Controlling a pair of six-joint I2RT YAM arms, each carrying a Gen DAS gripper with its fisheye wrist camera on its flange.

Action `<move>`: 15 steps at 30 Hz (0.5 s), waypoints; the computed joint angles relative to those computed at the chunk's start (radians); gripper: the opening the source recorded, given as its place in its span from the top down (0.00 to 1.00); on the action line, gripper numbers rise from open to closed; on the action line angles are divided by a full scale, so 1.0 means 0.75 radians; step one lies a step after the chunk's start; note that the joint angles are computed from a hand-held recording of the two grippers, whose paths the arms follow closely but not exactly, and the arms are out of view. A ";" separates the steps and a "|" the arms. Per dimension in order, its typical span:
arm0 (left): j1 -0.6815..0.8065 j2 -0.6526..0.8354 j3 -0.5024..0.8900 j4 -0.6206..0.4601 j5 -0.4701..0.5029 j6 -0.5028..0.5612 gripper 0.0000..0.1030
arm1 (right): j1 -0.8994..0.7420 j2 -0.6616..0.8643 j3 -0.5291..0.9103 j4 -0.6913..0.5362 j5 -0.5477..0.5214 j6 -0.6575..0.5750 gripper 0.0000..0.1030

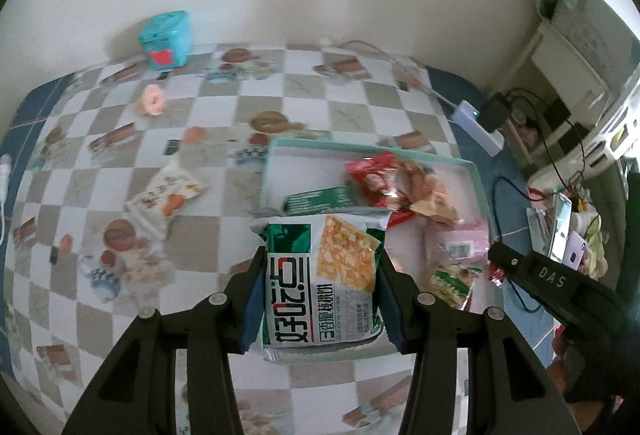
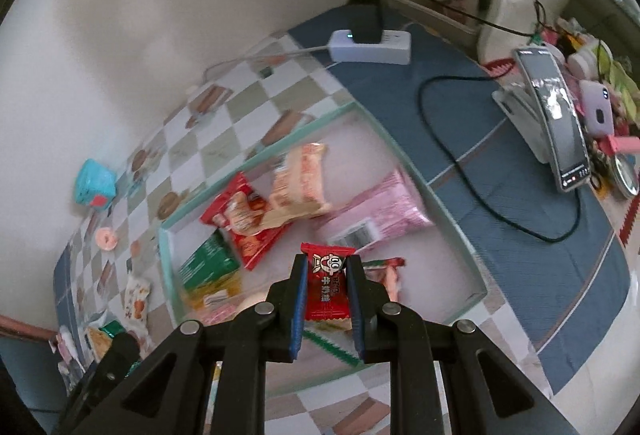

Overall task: Organize snacks
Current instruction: 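Lower both snacks into the tray and open both grippers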

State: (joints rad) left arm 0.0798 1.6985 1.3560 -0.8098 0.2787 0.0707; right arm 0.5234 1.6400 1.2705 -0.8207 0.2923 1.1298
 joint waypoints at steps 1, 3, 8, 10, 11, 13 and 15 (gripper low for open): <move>-0.023 0.012 0.008 0.011 -0.006 -0.011 0.50 | -0.010 -0.006 -0.008 0.002 -0.004 -0.001 0.80; -0.050 0.036 0.022 0.033 -0.024 -0.027 0.50 | -0.018 -0.007 -0.013 0.002 -0.008 -0.007 0.80; -0.090 0.126 0.082 0.097 -0.061 -0.060 0.50 | -0.019 0.056 0.015 0.050 -0.043 -0.067 0.80; -0.100 0.170 0.111 0.118 -0.074 -0.070 0.50 | -0.021 0.090 0.030 0.069 -0.068 -0.089 0.80; -0.102 0.187 0.121 0.124 -0.075 -0.074 0.50 | -0.022 0.101 0.036 0.072 -0.073 -0.095 0.80; -0.105 0.230 0.150 0.129 -0.070 -0.083 0.50 | -0.026 0.128 0.054 0.071 -0.077 -0.107 0.80; -0.104 0.271 0.181 0.126 -0.054 -0.096 0.50 | -0.033 0.142 0.057 0.078 -0.085 -0.120 0.80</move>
